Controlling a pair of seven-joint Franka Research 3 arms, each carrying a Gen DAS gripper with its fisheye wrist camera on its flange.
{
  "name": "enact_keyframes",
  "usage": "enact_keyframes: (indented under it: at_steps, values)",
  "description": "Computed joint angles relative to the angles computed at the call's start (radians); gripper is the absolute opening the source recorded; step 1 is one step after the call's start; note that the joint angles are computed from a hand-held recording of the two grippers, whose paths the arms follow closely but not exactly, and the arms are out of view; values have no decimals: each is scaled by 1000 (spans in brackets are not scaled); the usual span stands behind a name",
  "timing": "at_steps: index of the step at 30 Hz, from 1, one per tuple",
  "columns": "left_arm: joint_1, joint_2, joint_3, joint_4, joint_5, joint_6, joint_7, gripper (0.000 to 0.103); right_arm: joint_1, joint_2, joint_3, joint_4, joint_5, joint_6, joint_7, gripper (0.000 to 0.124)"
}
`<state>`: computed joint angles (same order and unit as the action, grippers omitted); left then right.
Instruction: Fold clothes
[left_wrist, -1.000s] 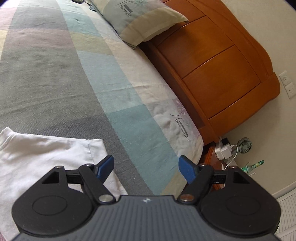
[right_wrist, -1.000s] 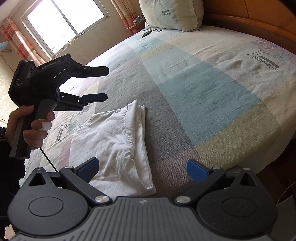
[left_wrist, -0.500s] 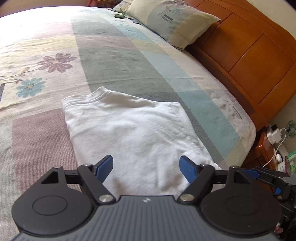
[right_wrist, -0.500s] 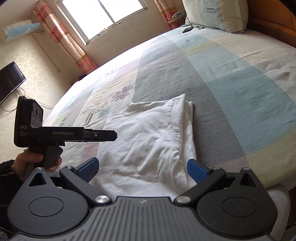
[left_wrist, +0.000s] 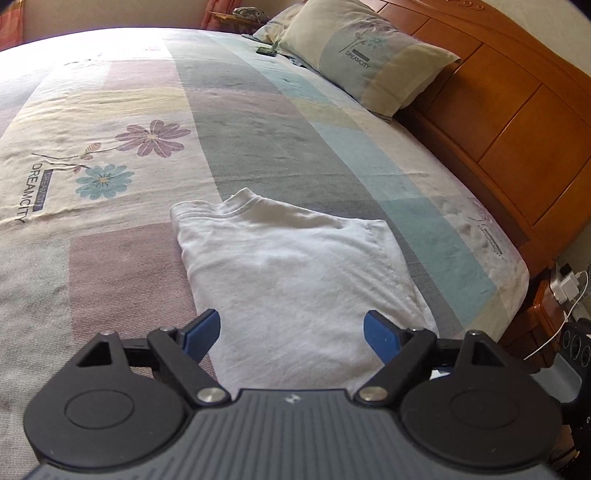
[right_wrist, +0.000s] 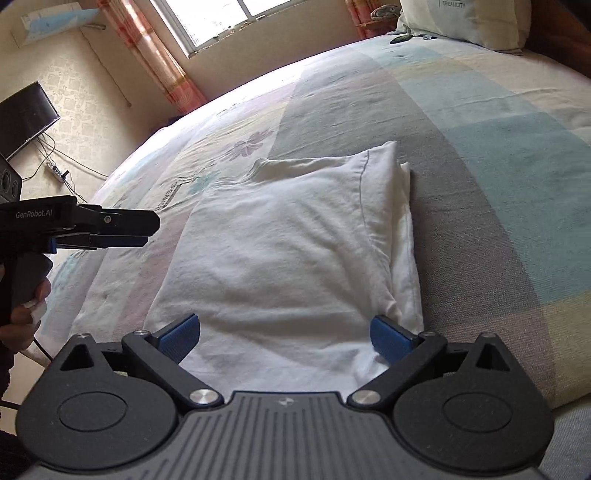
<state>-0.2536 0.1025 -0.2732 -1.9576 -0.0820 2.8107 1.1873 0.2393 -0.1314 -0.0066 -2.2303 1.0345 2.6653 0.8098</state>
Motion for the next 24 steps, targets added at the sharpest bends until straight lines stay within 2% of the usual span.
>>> enact_keyframes:
  at_steps: [4, 7, 10, 13, 16, 18, 21, 23, 24]
  values:
    - [16, 81, -38, 57, -100, -1, 107, 85, 2, -6, 12, -13, -53, 20, 30, 103]
    - [18, 134, -38, 94, -92, -24, 93, 85, 13, -8, 16, -27, -65, 54, 8, 103]
    - [12, 102, -30, 77, -60, -20, 54, 85, 23, -25, 25, -56, -119, 92, -32, 103]
    - [-9, 43, 2, 34, 40, 9, -13, 86, 23, -53, 51, -82, -270, 141, 38, 103]
    - [-30, -5, 42, 10, 201, -11, -150, 87, 86, -59, 24, -71, -204, 200, -70, 103]
    - [-34, -28, 54, 3, 297, -46, -234, 88, 105, -27, 23, -34, -195, 202, -101, 103]
    - [-28, -60, 53, -25, 382, -74, -305, 88, 74, 6, 61, -29, -365, 192, 14, 103]
    - [-20, -80, 51, -53, 404, -70, -332, 88, 37, 0, 95, -74, -532, 207, 119, 103]
    - [-16, -86, 50, -63, 421, -71, -351, 88, 50, -16, 84, -107, -545, 231, 120, 103]
